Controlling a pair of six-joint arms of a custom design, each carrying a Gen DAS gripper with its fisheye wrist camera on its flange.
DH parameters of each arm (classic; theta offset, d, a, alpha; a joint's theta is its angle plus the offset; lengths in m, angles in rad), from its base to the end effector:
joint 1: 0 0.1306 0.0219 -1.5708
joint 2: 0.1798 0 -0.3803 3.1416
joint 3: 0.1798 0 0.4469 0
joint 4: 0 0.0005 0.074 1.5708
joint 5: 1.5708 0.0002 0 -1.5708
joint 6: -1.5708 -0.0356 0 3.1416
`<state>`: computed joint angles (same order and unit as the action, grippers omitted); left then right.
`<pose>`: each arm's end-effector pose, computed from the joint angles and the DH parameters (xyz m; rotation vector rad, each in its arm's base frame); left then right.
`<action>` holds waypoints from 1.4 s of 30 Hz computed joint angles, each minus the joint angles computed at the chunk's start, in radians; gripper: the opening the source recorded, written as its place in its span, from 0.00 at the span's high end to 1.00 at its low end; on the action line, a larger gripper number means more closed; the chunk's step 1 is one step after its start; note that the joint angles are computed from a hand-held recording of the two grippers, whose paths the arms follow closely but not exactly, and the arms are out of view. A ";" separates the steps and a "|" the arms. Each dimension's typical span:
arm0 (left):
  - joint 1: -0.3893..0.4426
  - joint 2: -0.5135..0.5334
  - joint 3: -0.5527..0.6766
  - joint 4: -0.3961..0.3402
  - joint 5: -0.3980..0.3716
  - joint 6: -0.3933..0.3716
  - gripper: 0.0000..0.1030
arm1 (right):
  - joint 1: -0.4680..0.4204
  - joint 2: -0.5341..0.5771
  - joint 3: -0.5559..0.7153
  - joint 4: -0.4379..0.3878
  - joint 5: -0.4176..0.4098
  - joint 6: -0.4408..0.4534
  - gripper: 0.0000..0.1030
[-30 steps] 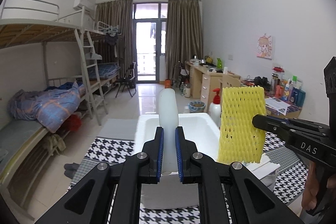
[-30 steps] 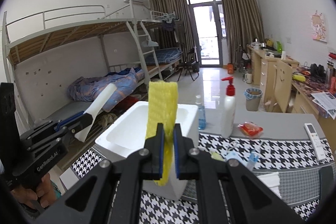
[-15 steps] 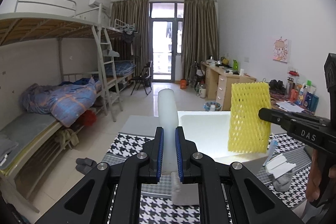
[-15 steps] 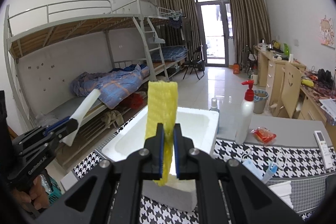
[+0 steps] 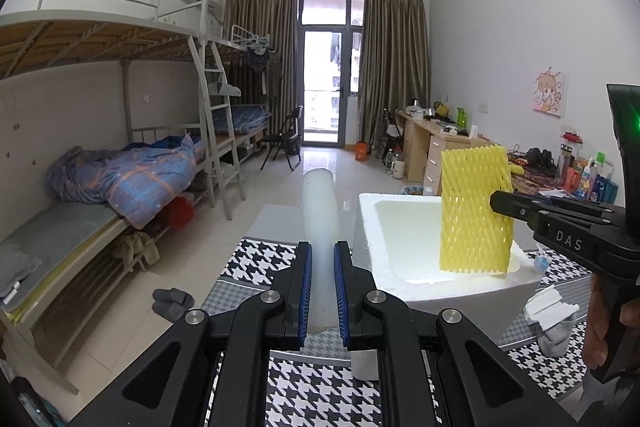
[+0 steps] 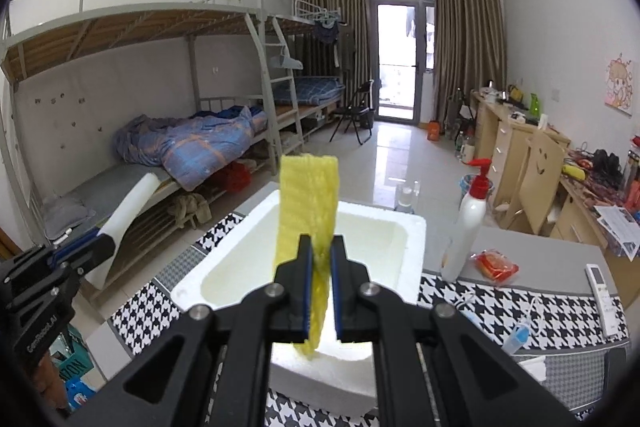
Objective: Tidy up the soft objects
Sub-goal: 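Carry the yellow sponge with the right gripper over the white foam box, then open the right gripper to drop the sponge into the foam box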
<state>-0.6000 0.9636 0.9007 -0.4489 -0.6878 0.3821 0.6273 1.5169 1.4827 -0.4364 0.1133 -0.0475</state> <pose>0.3415 -0.2069 0.3987 -0.1910 1.9503 0.0764 0.4995 0.3565 0.4428 -0.5179 1.9856 0.3065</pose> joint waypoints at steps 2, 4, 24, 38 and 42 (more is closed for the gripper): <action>0.000 0.001 0.000 -0.004 -0.003 0.003 0.88 | 0.002 0.008 0.009 -0.007 0.002 0.001 0.90; 0.002 0.004 0.002 -0.008 -0.003 0.007 0.88 | 0.003 0.016 0.019 -0.015 0.011 0.004 0.89; 0.025 -0.006 -0.011 -0.022 0.012 0.016 0.88 | 0.001 0.106 0.104 -0.096 -0.007 -0.036 0.74; 0.047 -0.010 -0.012 -0.028 0.019 0.027 0.88 | 0.033 0.087 0.073 -0.051 0.104 0.022 0.16; 0.043 -0.011 -0.015 -0.026 0.016 0.028 0.88 | 0.025 0.073 0.062 -0.039 0.081 0.012 0.16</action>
